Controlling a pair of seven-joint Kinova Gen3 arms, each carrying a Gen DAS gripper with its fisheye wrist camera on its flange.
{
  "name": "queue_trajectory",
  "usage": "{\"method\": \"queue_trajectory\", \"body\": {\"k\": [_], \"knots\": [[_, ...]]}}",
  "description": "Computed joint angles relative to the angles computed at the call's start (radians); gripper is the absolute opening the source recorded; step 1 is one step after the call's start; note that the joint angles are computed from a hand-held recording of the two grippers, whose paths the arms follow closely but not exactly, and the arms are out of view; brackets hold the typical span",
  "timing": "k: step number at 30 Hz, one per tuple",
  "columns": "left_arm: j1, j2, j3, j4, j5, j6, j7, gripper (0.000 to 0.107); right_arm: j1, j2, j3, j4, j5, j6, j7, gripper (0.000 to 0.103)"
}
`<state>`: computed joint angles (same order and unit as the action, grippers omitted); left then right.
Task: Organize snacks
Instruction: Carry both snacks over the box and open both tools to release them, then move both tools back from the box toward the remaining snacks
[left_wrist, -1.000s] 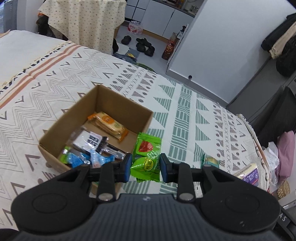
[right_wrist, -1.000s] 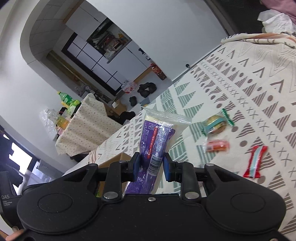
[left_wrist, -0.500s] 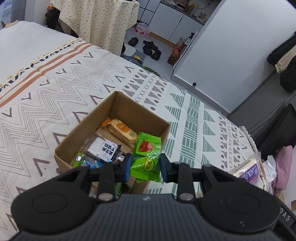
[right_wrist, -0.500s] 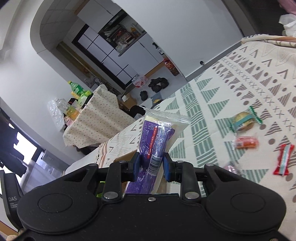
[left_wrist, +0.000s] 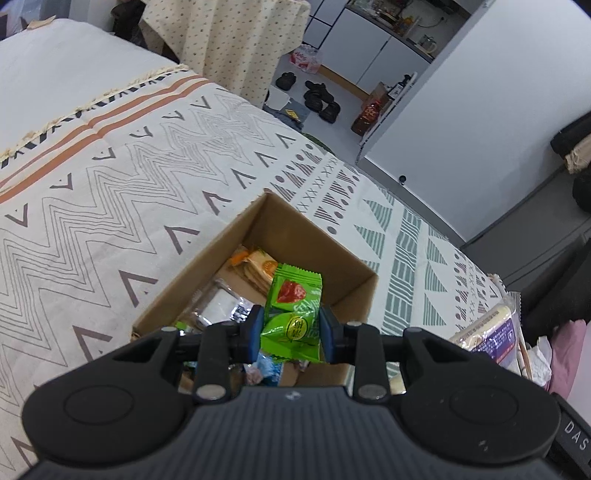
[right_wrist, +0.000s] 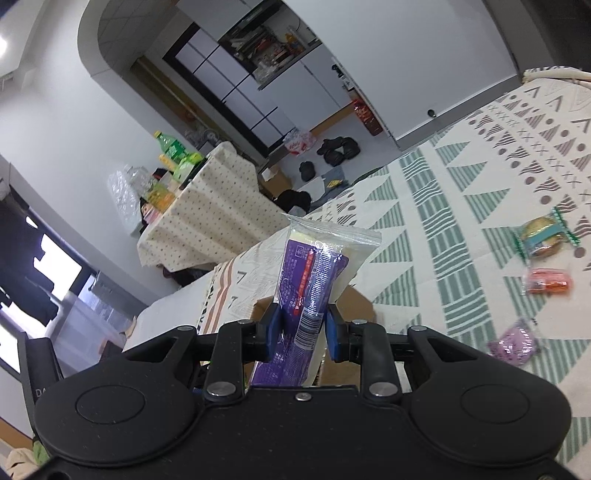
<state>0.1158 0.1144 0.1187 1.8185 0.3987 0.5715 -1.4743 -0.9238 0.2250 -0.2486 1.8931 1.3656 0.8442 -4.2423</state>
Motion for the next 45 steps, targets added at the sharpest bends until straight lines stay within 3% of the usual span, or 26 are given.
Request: {"method": "queue_trajectory", "body": {"k": [7, 12, 17, 20, 25, 29, 33, 36, 42, 45], "knots": [[-0.028, 0.048, 0.002, -0.023, 0.032, 0.009, -0.038, 0.031, 0.018, 0.052, 0.025, -0.056, -0.015, -0.064, 0.053, 0.026], [-0.013, 0.069, -0.006, -0.037, -0.027, 0.009, 0.013, 0.036, 0.017, 0.088, 0.056, -0.109, -0.064, -0.108, 0.143, 0.026], [-0.022, 0.066, -0.004, -0.03, -0.03, 0.014, 0.021, 0.05, 0.012, 0.119, 0.093, -0.173, -0.153, -0.127, 0.283, 0.026], [-0.017, 0.056, -0.007, -0.023, -0.045, 0.017, 0.044, 0.058, -0.009, 0.121, 0.126, -0.174, -0.144, -0.131, 0.288, 0.03], [0.005, 0.043, -0.008, -0.013, -0.086, 0.012, 0.085, 0.067, -0.032, 0.086, 0.126, -0.119, -0.112, -0.099, 0.204, 0.051], [0.041, 0.041, -0.008, -0.025, -0.145, 0.033, 0.144, 0.078, -0.036, 0.049, 0.093, -0.063, -0.101, -0.047, 0.149, 0.058], [0.087, 0.031, -0.005, -0.029, -0.221, 0.048, 0.221, 0.081, -0.038, 0.016, 0.053, -0.02, -0.109, 0.015, 0.13, 0.073], [0.094, 0.022, 0.011, -0.026, -0.216, 0.056, 0.212, 0.085, -0.037, -0.01, 0.025, 0.011, -0.117, 0.052, 0.124, 0.081], [0.148, -0.007, 0.025, 0.008, -0.266, 0.016, 0.274, 0.102, -0.051, -0.057, -0.029, 0.06, -0.171, 0.167, 0.122, 0.096], [0.178, -0.012, 0.035, 0.012, -0.303, 0.007, 0.309, 0.103, -0.057, -0.092, -0.057, 0.114, -0.171, 0.199, 0.082, 0.101]]}}
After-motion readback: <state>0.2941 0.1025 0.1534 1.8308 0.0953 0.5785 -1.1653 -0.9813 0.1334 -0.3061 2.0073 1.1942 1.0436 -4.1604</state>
